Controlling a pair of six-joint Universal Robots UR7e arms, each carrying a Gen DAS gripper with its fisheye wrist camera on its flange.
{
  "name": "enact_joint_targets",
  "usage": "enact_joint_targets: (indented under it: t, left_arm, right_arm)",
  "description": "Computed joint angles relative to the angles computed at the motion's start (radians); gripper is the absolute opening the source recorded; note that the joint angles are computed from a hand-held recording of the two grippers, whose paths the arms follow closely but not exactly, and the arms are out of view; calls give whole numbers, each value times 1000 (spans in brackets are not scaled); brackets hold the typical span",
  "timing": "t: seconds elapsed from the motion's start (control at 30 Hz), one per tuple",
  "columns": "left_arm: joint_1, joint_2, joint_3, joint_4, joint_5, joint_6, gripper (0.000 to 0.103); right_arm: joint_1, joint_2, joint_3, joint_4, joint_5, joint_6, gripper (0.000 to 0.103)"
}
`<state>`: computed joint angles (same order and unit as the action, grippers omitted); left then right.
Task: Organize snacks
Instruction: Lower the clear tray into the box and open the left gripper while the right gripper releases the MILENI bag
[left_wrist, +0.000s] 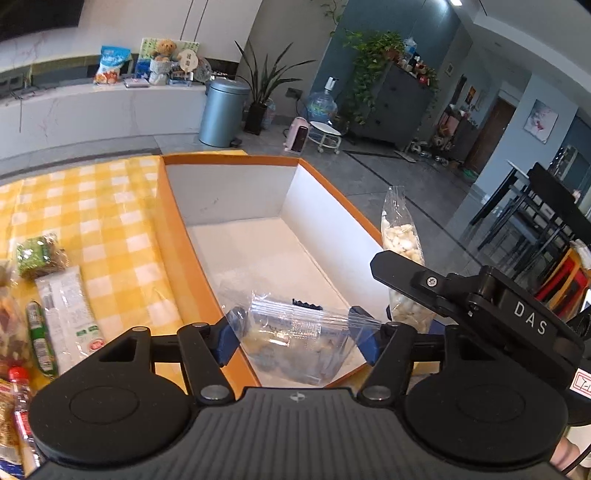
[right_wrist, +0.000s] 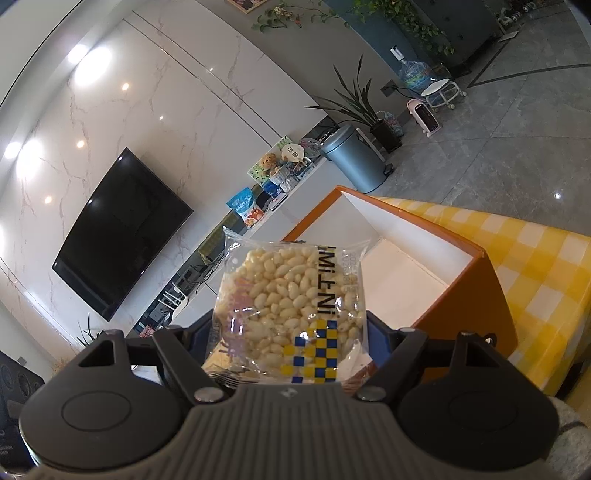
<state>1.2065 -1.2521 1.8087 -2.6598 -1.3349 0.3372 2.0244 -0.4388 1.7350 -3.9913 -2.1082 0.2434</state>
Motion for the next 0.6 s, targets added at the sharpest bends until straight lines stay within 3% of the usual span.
enact_joint_targets:
  t: [0.07, 0.13, 0.23, 0.4, 0.6]
  left_arm:
    - [-7, -13, 37, -84, 15, 12, 90]
    - [-18, -26, 75, -173, 41, 40, 90]
    - [-14, -50, 117, -293, 18, 21, 98]
    - [-8, -80, 118, -316, 29, -31, 98]
    - [-9, -90, 115, -300, 105, -48, 98]
  right_arm:
    - [-1, 0, 1, -1, -2, -3, 78]
    - [0, 1, 3, -6, -3, -2, 78]
    - [5, 4, -3, 1, -20, -9, 78]
    - [30, 19, -39, 50, -84, -64, 78]
    - [59, 38, -107, 183, -184, -138, 79]
